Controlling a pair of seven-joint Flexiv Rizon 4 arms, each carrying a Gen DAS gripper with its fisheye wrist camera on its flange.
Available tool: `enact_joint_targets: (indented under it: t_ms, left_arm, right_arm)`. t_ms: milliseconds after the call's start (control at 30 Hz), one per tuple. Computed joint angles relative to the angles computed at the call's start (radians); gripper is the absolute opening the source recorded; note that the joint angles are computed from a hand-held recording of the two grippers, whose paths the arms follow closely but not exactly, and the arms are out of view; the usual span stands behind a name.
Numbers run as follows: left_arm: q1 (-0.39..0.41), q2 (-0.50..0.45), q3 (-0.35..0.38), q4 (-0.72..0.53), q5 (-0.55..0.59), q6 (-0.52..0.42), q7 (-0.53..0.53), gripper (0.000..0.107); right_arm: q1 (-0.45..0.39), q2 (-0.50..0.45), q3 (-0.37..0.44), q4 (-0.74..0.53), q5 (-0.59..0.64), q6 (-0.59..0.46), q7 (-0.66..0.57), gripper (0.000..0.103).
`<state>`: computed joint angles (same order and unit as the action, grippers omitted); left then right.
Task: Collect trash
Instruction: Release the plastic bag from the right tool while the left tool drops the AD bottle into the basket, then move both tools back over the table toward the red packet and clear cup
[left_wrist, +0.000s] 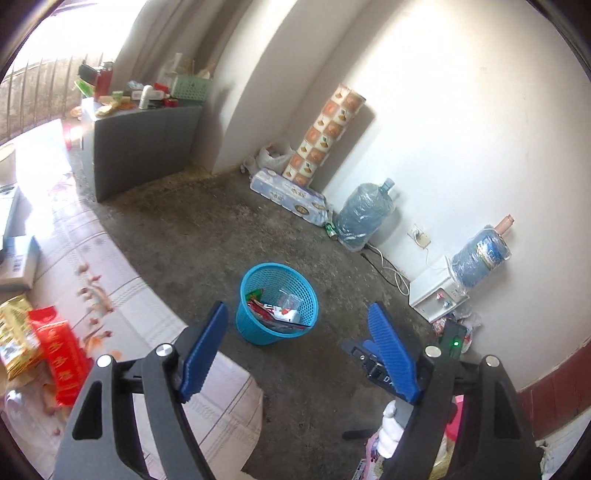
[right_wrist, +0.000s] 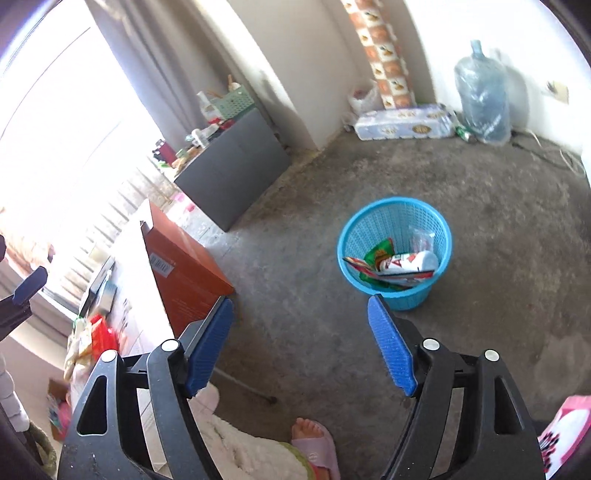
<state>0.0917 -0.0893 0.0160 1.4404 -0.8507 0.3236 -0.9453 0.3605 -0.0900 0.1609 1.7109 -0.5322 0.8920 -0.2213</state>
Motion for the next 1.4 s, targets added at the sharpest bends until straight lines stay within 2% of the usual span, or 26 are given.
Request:
enact_joint_targets:
  t_ms: [167, 267, 400, 667, 900, 1067, 1133, 1267, 1400]
  left_arm:
    - [0.033, 0.115, 0.081, 0.147, -0.019, 0.064, 0.038, 0.082]
    - [0.041, 0.176, 0.114, 0.224, 0.021, 0.158, 0.059, 0.084]
    - [0.057, 0.225, 0.152, 0.295, 0.069, 0.244, 0.068, 0.086]
    - [0.117, 0.242, 0.204, 0.339, 0.095, 0.271, 0.003, 0.09]
    - [0.142, 0.262, 0.234, 0.391, 0.071, 0.308, 0.06, 0.09]
    - [0.158, 0.26, 0.245, 0.422, 0.053, 0.315, 0.094, 0.09]
    - [0.161, 0.259, 0.244, 0.434, 0.043, 0.32, 0.108, 0.09]
    - [0.155, 0.26, 0.237, 0.459, 0.027, 0.342, 0.172, 0.09]
    - [0.14, 0.25, 0.225, 0.473, 0.018, 0.372, 0.265, 0.091]
  right_arm:
    - [0.042, -0.042, 0.001, -0.071, -0.097, 0.038, -0.065, 0.094]
    - [0.075, -0.078, 0.004, -0.118, -0.118, 0.055, -0.131, 0.095]
    - [0.133, -0.139, 0.014, -0.214, -0.08, 0.028, -0.245, 0.095]
    - [0.209, -0.209, 0.025, -0.341, 0.05, 0.027, -0.424, 0.095]
    - [0.218, -0.202, 0.027, -0.363, 0.125, -0.018, -0.497, 0.094]
    - [0.216, -0.244, 0.052, -0.424, 0.227, -0.055, -0.591, 0.087]
    - [0.219, -0.271, 0.059, -0.469, 0.278, -0.078, -0.617, 0.084]
    - [0.235, -0.35, 0.06, -0.586, 0.347, -0.107, -0.657, 0.084]
    - [0.256, -0.472, 0.054, -0.775, 0.396, -0.187, -0.701, 0.084]
